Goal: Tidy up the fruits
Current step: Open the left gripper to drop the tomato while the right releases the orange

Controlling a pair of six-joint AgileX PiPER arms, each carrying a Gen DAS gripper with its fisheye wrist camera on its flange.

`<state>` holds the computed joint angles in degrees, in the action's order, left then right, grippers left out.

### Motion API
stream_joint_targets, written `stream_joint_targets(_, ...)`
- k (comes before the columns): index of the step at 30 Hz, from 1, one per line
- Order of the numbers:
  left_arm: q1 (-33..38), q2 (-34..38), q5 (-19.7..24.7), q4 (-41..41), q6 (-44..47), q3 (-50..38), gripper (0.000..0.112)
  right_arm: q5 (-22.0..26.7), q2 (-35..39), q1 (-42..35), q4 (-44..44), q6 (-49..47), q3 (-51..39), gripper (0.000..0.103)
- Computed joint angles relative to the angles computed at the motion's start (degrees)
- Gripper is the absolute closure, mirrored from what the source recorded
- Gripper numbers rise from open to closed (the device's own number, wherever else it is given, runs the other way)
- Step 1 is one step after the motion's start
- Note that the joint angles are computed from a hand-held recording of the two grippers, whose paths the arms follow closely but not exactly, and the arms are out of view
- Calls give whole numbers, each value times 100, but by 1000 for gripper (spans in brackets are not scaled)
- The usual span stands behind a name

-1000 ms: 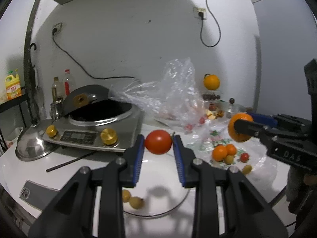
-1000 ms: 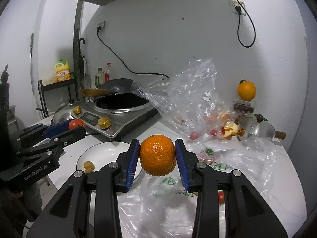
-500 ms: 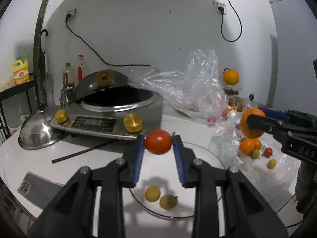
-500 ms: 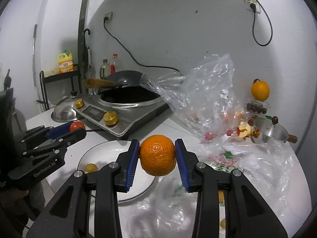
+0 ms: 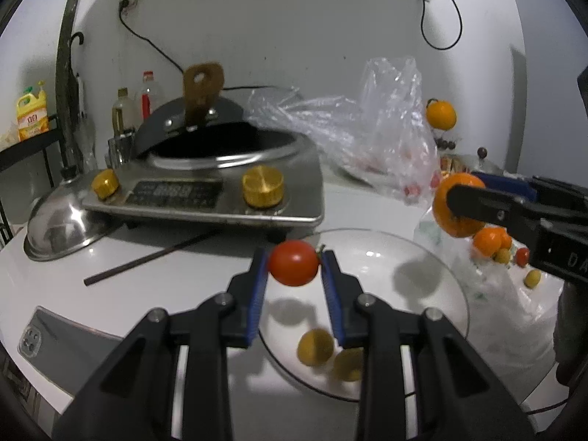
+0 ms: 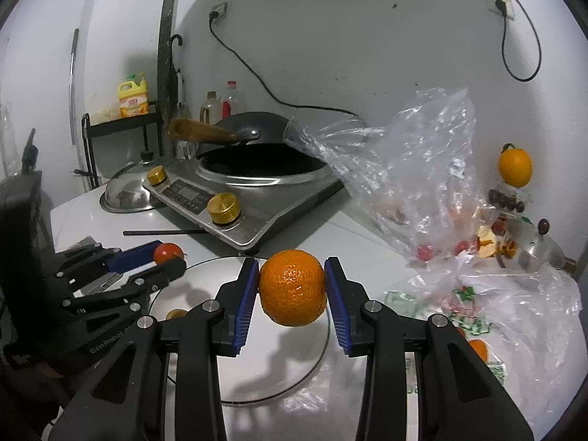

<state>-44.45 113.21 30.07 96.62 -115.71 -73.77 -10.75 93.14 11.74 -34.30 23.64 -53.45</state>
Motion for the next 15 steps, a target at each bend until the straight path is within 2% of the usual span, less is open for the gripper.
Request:
stream_joint_targets(8,266,88,-590,-300,325,-103,81,136,456,159,-27,59,-361,64)
stream_joint_targets(15,441,215,-959,-1501,1511,-403,81,236,789,339,-198,287,-682,64)
